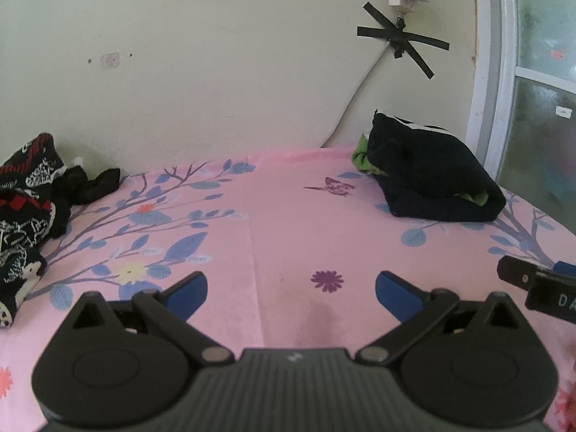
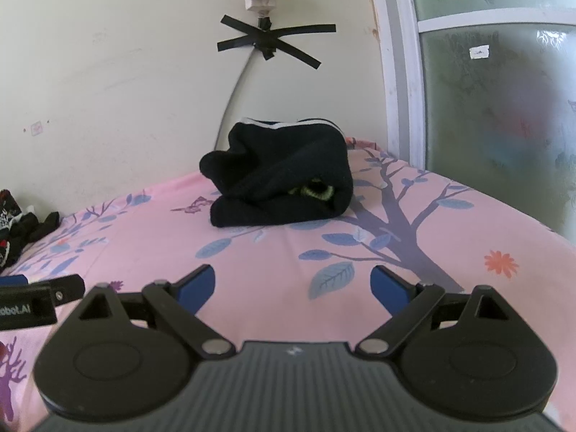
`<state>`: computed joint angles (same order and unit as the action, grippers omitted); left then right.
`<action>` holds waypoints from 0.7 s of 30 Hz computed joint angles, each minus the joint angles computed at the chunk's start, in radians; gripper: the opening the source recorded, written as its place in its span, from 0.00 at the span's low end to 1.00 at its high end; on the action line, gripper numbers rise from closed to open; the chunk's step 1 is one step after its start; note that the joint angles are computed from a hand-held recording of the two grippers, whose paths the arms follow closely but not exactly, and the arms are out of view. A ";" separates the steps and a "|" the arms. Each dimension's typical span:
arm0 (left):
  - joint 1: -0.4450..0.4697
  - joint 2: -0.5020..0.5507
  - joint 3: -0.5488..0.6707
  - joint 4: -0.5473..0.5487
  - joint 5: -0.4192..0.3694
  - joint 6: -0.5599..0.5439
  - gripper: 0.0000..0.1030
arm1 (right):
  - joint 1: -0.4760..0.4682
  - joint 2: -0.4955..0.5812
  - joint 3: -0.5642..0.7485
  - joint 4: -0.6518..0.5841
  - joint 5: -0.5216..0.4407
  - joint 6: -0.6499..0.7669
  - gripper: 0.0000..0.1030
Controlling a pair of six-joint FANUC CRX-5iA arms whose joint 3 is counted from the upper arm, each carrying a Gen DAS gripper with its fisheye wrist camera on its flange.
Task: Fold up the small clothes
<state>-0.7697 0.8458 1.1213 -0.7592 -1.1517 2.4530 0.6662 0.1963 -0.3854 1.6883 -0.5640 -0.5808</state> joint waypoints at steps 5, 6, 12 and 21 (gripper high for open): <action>-0.006 0.024 0.040 -0.003 -0.026 -0.038 1.00 | -0.002 -0.001 -0.002 0.005 0.004 -0.009 0.85; -0.006 0.027 0.045 -0.004 -0.030 -0.040 1.00 | -0.003 -0.002 -0.002 0.004 0.007 -0.009 0.85; -0.005 0.033 0.058 -0.008 -0.050 -0.027 1.00 | 0.004 -0.003 -0.001 -0.017 0.008 -0.002 0.85; -0.012 0.049 0.088 -0.026 -0.084 -0.039 1.00 | 0.009 -0.002 0.003 -0.034 0.004 0.011 0.85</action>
<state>-0.7812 0.8949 1.2096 -0.7853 -1.2358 2.4141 0.6751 0.1946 -0.3829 1.6548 -0.5603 -0.5700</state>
